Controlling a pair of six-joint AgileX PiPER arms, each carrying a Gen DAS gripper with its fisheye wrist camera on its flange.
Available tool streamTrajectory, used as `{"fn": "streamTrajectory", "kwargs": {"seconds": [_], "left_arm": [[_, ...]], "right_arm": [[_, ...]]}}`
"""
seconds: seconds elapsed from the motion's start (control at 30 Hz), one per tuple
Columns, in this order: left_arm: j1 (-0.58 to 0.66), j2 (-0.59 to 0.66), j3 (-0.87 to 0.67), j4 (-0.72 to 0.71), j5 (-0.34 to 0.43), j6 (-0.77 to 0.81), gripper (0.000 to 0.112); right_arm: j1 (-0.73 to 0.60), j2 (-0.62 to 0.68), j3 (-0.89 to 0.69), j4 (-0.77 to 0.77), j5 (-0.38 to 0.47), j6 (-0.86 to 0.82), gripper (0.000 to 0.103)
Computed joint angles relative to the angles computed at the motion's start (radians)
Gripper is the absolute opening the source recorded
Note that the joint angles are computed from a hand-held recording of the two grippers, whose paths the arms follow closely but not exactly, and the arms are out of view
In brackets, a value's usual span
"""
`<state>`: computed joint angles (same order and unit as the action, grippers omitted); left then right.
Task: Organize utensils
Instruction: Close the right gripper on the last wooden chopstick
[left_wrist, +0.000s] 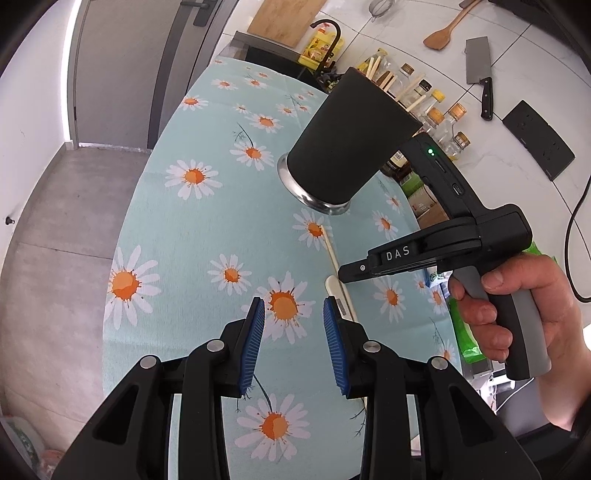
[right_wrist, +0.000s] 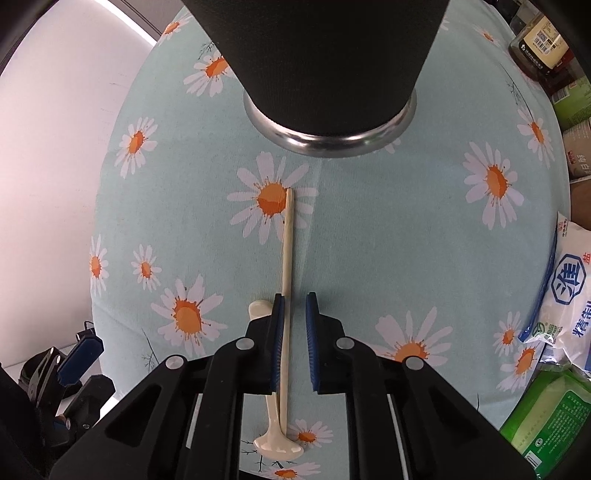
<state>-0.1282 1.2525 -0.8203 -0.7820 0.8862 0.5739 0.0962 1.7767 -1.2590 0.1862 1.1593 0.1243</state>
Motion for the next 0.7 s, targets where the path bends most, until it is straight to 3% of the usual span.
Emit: {"fn": "streamTrajectory", "kwargs": {"seconds": [0.4, 0.7], "left_arm": [[0.014, 0.045, -0.007, -0.039, 0.015, 0.049, 0.031], [-0.032, 0.070, -0.024, -0.012, 0.013, 0.015, 0.031]], "right_arm": [[0.136, 0.067, -0.101, -0.138, 0.025, 0.163, 0.010], [0.110, 0.013, -0.031, -0.110, -0.019, 0.097, 0.006]]}}
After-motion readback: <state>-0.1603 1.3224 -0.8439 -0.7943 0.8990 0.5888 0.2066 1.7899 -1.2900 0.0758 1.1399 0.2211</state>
